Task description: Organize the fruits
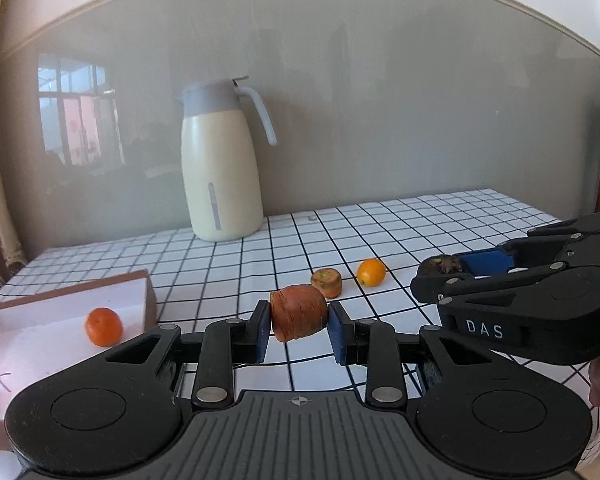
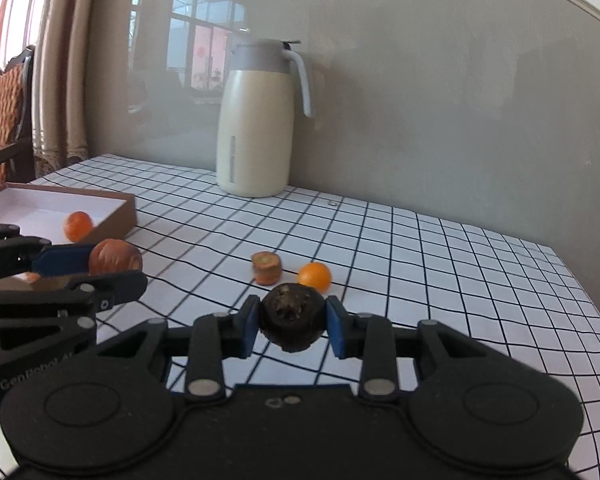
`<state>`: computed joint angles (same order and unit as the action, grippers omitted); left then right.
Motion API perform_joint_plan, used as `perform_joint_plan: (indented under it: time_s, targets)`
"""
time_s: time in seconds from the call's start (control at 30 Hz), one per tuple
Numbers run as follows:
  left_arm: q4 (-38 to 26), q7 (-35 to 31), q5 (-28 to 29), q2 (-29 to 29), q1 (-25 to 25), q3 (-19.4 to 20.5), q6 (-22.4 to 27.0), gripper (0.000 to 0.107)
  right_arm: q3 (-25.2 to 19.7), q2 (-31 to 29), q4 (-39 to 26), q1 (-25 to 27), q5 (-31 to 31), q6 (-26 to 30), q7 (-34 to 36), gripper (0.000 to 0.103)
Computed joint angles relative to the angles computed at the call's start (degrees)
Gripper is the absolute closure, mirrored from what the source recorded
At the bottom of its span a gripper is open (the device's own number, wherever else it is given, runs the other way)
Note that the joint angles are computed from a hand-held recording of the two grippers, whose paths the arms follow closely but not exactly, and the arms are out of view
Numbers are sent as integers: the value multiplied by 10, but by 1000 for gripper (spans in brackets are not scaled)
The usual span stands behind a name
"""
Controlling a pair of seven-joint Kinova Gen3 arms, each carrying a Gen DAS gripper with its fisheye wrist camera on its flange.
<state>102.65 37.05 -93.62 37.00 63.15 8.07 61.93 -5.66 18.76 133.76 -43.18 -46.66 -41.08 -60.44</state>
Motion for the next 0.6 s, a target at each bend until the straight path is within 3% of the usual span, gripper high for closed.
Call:
perform_joint_plan:
  time_s: [0.27,0.6]
  targets:
    - [43,42,-8,-11,22,10,60,77,-20,-18,21,-23,-6,-18,-8,77]
    - [93,95,-1,-22,36,28,144,77,-43,-11,21,-35,65,-52,-35,77]
